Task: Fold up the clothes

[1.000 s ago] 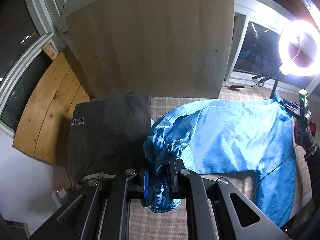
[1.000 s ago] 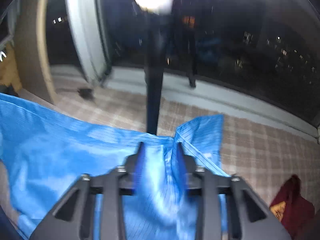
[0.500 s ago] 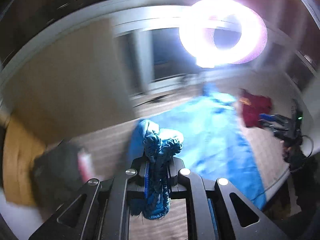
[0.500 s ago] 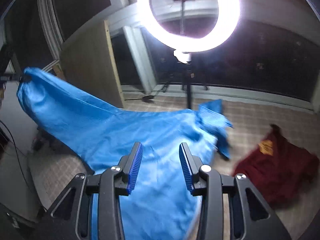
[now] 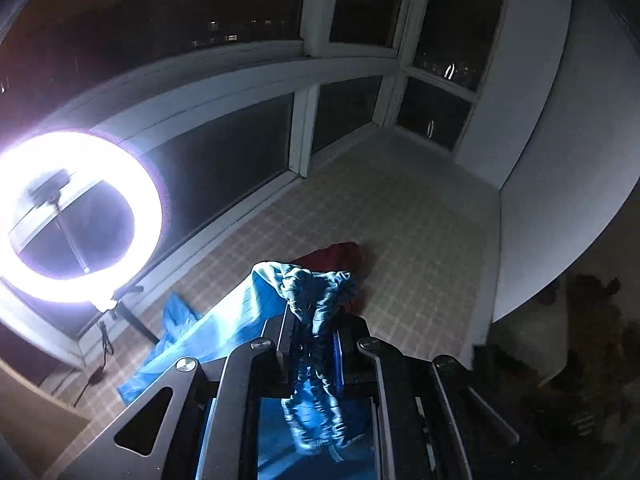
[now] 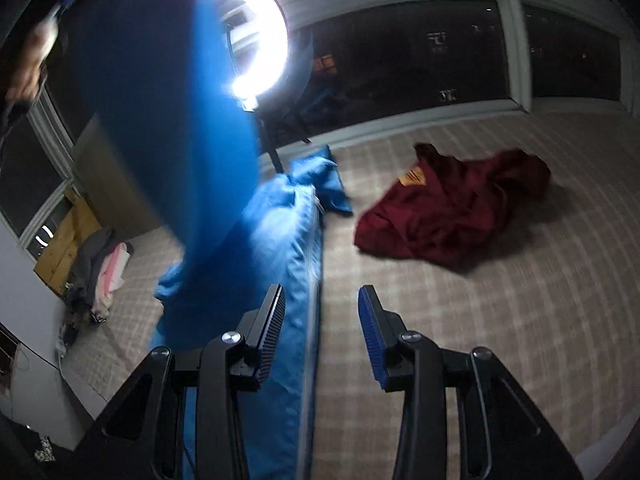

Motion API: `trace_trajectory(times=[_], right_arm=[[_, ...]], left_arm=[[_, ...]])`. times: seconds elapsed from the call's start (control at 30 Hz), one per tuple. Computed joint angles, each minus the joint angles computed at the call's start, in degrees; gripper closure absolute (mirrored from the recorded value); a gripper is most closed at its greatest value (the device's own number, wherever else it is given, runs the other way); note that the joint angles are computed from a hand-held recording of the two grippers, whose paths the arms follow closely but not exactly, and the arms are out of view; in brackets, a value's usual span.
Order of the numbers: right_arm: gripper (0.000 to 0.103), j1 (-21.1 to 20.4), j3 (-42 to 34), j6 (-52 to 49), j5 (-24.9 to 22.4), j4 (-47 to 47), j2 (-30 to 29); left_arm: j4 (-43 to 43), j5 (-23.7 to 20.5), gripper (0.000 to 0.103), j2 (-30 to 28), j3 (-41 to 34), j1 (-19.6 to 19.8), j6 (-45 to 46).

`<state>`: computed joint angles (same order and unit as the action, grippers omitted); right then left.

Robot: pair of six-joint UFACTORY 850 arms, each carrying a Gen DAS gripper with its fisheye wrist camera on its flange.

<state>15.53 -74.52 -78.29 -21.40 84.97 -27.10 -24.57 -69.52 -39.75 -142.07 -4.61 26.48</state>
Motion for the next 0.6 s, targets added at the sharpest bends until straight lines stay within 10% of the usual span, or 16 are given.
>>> trace_trajectory(times=[0.23, 0.6], right_arm=[[0.065, 2.5, -2.2, -2.9, -2.7, 2.1, -2.8], [0.065, 7.7, -24.9, 31.0, -6.9, -32.3, -20.3]], left_arm=[[3.5, 7.9, 0.092, 6.0, 17.3, 2.3, 0.1], [-4.1, 20.9, 0.091, 15.6, 50.0, 17.8, 6.6]])
